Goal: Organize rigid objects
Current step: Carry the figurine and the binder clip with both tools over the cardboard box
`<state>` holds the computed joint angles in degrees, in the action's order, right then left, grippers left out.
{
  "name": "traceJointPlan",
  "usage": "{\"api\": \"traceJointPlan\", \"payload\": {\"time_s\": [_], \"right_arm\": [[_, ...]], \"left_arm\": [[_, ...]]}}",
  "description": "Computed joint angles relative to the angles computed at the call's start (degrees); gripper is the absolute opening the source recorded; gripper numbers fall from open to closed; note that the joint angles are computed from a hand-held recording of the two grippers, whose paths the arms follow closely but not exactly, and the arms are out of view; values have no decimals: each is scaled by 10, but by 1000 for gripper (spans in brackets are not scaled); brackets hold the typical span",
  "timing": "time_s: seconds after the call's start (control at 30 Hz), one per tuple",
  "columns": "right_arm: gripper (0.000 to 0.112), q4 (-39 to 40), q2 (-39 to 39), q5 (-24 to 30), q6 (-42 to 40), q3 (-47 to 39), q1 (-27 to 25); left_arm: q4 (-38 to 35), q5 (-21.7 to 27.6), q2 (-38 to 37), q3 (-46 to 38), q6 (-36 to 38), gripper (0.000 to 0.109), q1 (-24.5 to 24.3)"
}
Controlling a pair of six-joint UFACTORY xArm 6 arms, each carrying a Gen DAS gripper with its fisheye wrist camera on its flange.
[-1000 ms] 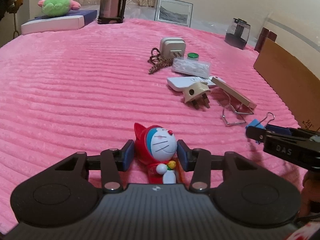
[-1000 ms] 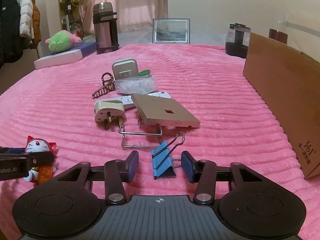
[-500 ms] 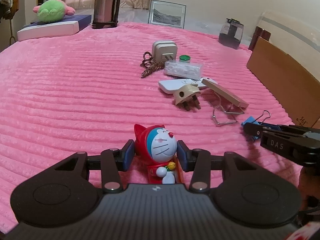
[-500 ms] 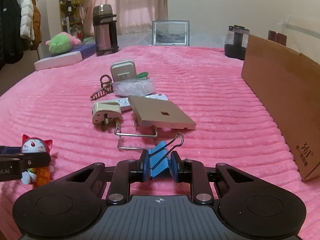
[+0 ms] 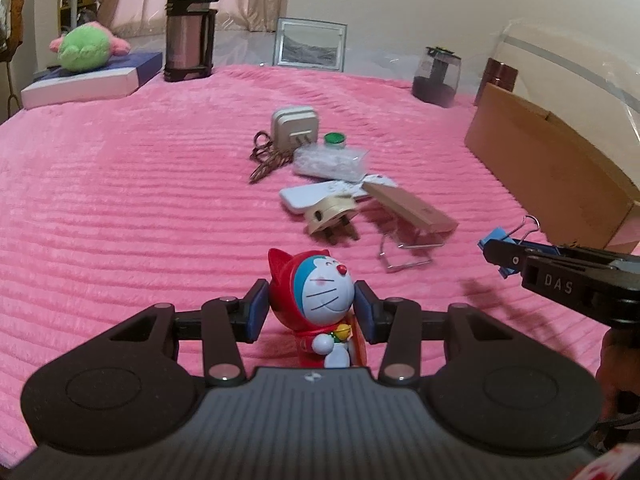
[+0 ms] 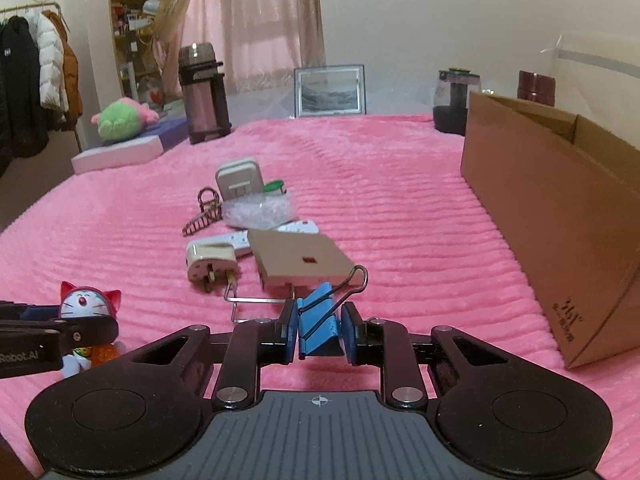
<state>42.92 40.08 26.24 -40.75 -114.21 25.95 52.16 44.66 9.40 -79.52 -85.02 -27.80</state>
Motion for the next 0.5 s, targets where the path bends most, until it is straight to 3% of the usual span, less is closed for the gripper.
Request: {"api": "traceJointPlan", "payload": {"time_s": [0.5], "right_arm": [[19,75,-44,6,-64,-6,-44]], "left_arm": [[-11,20,92,-170,77,40,-35]]}}
